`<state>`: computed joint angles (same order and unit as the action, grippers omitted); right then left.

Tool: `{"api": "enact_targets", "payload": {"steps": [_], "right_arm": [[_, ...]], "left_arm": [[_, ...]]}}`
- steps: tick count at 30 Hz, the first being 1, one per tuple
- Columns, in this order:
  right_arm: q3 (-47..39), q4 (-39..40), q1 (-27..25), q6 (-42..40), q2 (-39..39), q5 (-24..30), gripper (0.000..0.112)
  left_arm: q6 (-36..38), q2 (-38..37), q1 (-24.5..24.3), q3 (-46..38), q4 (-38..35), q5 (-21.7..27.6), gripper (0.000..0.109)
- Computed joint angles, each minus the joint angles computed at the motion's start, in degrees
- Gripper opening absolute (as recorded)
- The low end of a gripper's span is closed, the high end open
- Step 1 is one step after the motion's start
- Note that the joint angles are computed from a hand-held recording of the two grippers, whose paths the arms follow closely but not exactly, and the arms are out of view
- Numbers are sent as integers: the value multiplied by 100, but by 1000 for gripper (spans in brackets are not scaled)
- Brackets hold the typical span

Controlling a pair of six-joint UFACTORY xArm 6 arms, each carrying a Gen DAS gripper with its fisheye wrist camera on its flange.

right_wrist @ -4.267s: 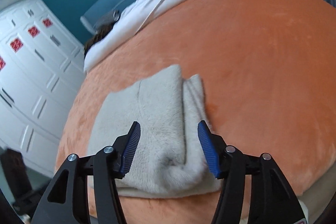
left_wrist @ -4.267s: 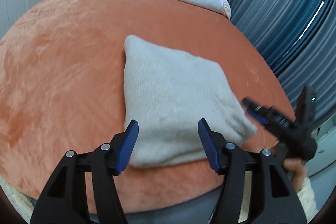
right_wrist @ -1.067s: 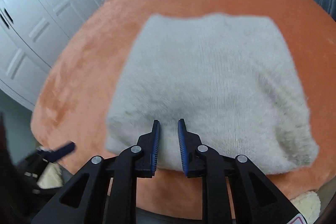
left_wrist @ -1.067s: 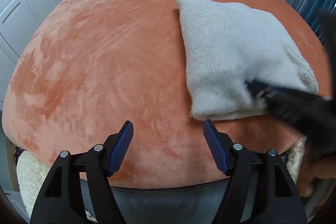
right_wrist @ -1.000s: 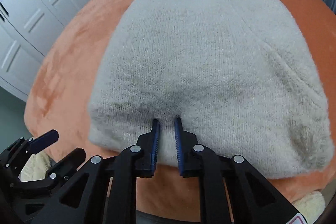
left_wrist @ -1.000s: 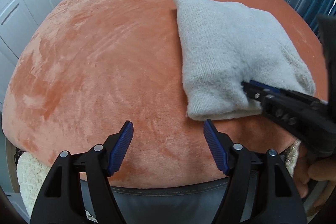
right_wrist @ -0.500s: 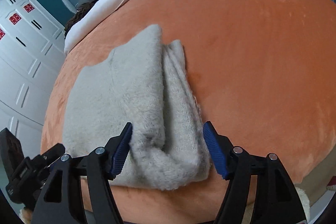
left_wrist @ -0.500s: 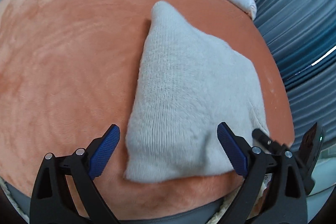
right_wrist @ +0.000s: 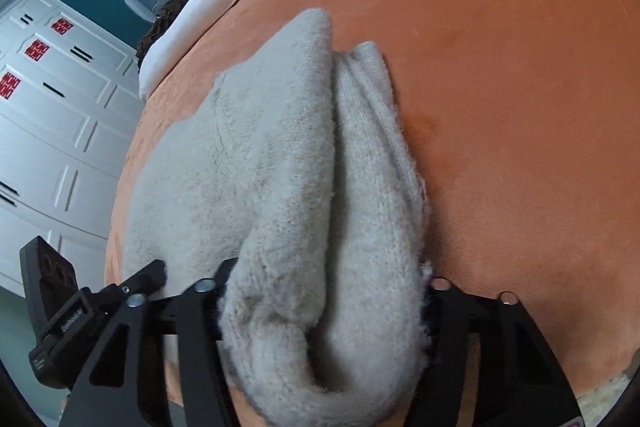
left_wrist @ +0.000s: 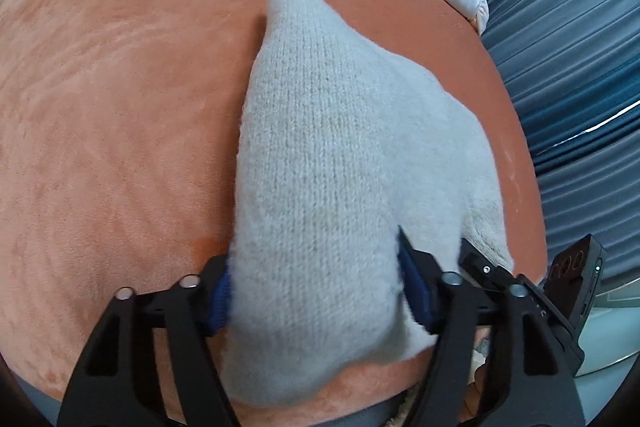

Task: Fold small clothes

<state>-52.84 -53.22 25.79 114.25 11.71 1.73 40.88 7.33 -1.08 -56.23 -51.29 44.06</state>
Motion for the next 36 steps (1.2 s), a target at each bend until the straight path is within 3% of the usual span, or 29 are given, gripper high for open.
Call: {"api": "enact_targets", "payload": {"steps": [3,6,10,14,16,18,20,21,23,24,26,28,31,36], "right_arm": [[255,6,95,56,-427,38,33],[702,1081,528,-890,-1041,439,33],[1345,1787,1161,-1112,-1658,730,33],[1531,1609,1448,-496,-1530,747,37],[1480,1036,1407,120,-1474,743,44],[1403,1022,1348,116,-1384,725,54],[1397,877,1225,279,-1256,496,60],[1376,786,1163,384,-1165,368,63],[1321,535,1058,675,-1048,209,62],[1337,642,970,524,-1043,117,60],[1341,433,991,628,-1225,262,38],[1359,-40,1069,936,-1521,532,34],[1249,-413,1223,1199,-1947,968,32],[908,-626,1611,966,-2640,1931,32]], "left_arm": [[-2,-293,162,40,61,465,51],[83,-757,454,314,275,1093,51],[406,-1255,836,990,574,1583,53],[487,-1369,929,1425,703,1328,67],[414,-1352,880,1405,617,1150,77],[498,-1372,760,1418,463,804,91],[589,-1269,635,1373,334,502,93],[556,-1093,624,1228,315,583,93],[342,-702,678,938,230,955,89],[281,-574,743,847,98,1241,73],[180,-786,708,940,214,1182,64],[459,-1172,597,1090,282,1037,54],[647,-1691,545,1135,249,1141,52],[1079,-2506,810,951,34,1639,51]]}}
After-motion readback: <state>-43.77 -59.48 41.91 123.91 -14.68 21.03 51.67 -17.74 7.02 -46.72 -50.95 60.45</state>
